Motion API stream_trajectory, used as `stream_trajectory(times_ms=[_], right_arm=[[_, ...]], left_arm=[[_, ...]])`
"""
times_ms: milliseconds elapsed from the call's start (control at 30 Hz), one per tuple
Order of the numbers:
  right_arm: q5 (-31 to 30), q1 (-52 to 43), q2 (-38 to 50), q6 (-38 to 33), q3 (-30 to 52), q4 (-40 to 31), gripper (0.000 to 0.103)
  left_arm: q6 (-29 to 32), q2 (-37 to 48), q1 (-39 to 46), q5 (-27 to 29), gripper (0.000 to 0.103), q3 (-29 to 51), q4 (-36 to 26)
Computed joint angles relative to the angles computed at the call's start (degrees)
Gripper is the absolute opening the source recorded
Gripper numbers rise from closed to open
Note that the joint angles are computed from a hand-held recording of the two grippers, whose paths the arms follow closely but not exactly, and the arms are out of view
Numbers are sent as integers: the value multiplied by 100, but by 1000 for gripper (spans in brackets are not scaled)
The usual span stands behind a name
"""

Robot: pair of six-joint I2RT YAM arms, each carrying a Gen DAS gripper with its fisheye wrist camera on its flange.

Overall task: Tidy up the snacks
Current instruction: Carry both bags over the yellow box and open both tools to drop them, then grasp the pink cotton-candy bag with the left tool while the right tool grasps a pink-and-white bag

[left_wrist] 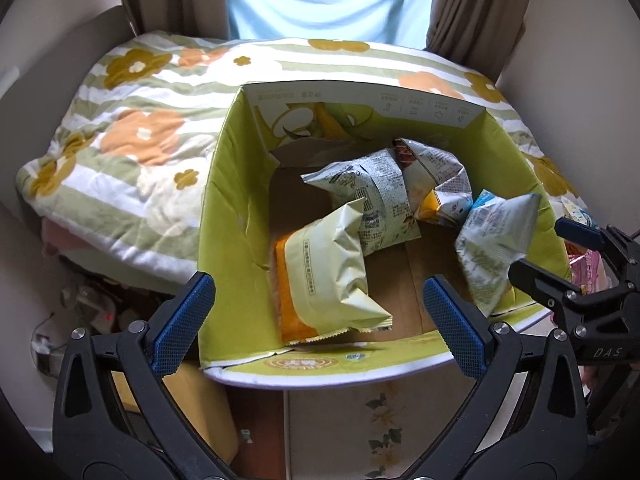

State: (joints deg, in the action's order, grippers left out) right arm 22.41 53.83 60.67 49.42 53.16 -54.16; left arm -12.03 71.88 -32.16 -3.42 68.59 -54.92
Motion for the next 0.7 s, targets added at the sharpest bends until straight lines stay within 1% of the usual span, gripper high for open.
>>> stream_trajectory(times_ms=[100,433,700], right_arm=[[28,94,-12,54,49,-169,102],[151,361,-155,424,122,-402,102],[638,784,-429,1017,376,-1122,102]], left_arm=[[-47,-87,-45,-27,103,-24,-17],[-131,-209,-175,-113,103,7,-95],[-224,-308,-518,-173,103,111,-201]])
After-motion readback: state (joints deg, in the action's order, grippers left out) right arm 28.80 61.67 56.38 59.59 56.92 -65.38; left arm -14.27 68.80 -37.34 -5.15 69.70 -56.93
